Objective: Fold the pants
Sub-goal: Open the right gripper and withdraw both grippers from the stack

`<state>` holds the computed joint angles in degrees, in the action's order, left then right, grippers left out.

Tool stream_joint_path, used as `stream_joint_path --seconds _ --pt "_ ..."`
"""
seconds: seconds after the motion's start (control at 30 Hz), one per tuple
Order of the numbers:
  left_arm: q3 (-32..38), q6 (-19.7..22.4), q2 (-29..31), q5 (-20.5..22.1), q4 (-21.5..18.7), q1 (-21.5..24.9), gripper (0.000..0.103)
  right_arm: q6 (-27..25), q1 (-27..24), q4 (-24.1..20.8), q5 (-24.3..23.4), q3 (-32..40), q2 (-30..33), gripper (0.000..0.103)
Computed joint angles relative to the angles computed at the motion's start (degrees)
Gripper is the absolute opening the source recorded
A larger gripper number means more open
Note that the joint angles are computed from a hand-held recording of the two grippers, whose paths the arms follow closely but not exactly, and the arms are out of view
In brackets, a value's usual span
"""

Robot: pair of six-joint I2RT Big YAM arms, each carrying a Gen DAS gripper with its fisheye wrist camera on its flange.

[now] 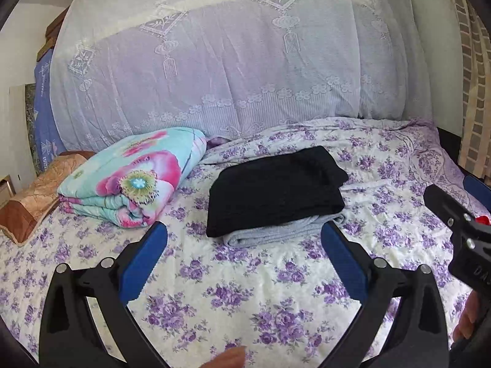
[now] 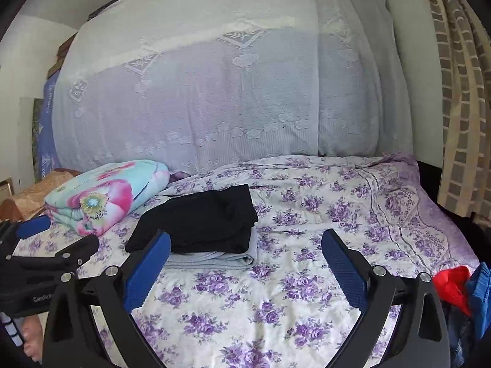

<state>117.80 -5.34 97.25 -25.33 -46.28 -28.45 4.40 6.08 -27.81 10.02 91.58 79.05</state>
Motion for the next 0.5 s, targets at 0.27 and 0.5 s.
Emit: stream_joint_path --seconds 0.27,0.5 --pt "2.9 -5.02 1.91 3.69 -3.08 2.78 0.098 6.4 0.04 1.92 -6.62 4.07 4.39 0.099" --pt "4.14 -9.14 3.36 4.97 -6.3 4.53 0.098 3.76 0.61 -1.96 -7.04 6.26 7.05 0.099"
